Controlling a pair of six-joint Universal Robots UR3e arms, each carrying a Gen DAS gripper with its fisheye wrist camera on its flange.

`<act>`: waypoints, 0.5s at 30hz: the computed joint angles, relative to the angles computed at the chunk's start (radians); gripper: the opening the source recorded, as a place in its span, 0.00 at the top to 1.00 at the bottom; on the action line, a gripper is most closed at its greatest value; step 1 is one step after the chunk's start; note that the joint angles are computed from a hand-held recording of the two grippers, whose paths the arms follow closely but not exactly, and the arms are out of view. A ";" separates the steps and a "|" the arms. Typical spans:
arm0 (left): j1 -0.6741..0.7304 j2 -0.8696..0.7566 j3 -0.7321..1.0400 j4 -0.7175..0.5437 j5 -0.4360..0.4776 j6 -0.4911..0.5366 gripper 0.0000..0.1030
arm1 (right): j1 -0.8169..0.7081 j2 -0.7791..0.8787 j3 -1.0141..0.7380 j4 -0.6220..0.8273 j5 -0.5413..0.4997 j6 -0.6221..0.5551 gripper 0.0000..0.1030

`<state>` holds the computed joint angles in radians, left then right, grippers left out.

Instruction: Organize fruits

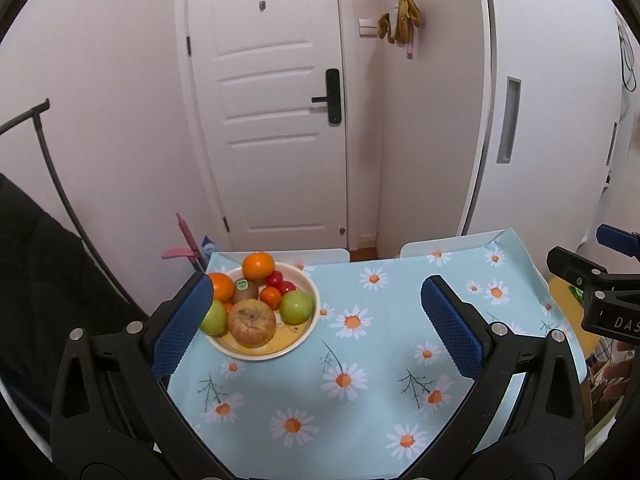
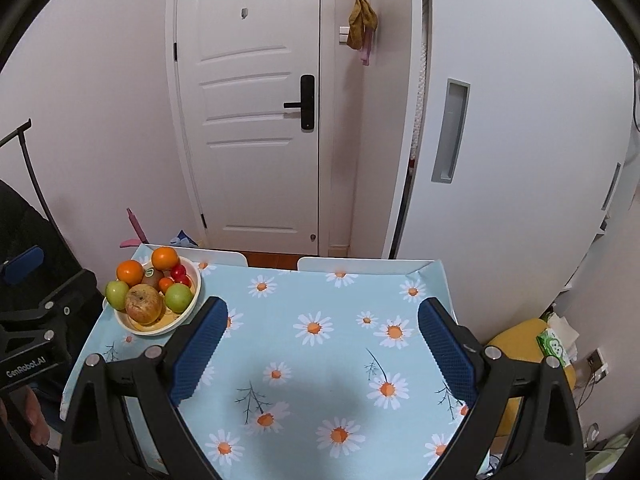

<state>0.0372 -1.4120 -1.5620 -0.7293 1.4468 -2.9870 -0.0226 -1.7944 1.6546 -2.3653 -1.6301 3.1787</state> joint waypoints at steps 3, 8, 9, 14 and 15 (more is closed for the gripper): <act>0.003 0.012 -0.013 0.007 -0.006 0.004 0.00 | -0.004 -0.005 0.001 0.005 -0.004 0.001 0.08; -0.002 0.012 -0.010 0.008 -0.002 -0.001 0.00 | -0.012 -0.015 0.003 0.009 -0.013 0.006 0.08; -0.003 0.012 -0.009 0.009 -0.001 -0.001 0.00 | -0.013 -0.017 0.003 0.011 -0.015 0.008 0.08; -0.008 0.018 -0.009 0.012 0.002 -0.006 0.00 | -0.022 -0.026 0.008 0.018 -0.015 0.010 0.08; -0.009 0.020 -0.010 0.014 0.003 -0.006 0.00 | -0.023 -0.026 0.007 0.020 -0.014 0.010 0.08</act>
